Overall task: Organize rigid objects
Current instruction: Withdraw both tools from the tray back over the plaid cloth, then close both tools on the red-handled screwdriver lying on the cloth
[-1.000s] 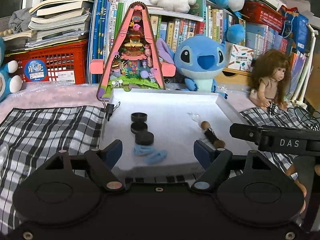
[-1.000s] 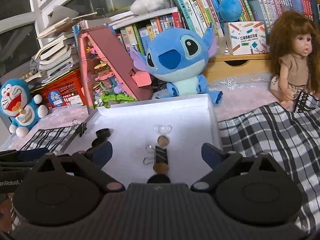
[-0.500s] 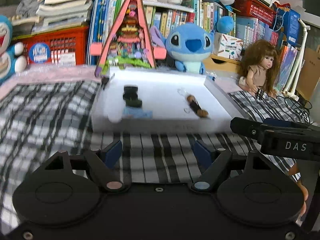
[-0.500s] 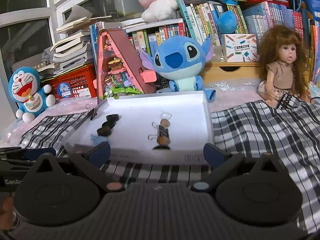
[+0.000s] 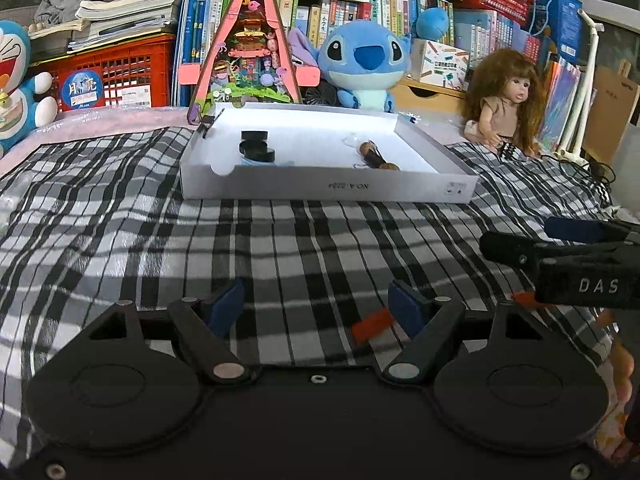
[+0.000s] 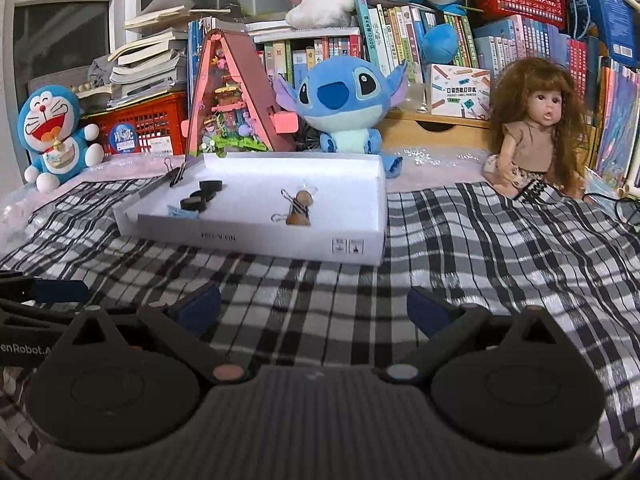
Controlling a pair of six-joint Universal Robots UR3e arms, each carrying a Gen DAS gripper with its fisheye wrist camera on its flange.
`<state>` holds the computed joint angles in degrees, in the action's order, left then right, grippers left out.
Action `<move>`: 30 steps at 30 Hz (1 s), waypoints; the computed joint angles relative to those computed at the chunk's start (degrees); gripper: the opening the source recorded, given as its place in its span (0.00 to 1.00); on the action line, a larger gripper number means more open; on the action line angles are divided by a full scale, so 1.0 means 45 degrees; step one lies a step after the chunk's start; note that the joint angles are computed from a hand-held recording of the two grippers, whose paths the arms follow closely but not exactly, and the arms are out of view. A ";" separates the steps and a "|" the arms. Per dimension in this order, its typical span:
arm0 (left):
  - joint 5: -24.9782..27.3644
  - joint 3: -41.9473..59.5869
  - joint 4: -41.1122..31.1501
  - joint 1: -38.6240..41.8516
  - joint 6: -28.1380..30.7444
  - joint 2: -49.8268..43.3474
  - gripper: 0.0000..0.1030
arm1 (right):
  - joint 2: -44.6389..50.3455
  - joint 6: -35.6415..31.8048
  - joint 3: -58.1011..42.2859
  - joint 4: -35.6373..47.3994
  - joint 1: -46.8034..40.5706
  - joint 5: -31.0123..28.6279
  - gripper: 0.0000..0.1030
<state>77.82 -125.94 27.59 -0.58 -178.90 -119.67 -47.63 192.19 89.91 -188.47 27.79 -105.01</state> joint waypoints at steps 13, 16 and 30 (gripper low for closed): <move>0.0882 -0.1043 0.2188 -0.0547 0.0597 -0.0813 0.76 | -0.0022 -0.0041 0.1571 -0.1315 0.0888 -0.1228 1.00; 0.1081 -0.0960 0.2210 -0.0585 0.0518 -0.0883 0.76 | -0.0010 -0.0078 0.1759 -0.1403 0.1023 -0.1465 1.00; 0.3517 -0.0252 0.1305 -0.0727 -0.0574 -0.0834 0.76 | -0.0126 0.1579 0.2737 -0.2109 0.1471 -0.2858 0.99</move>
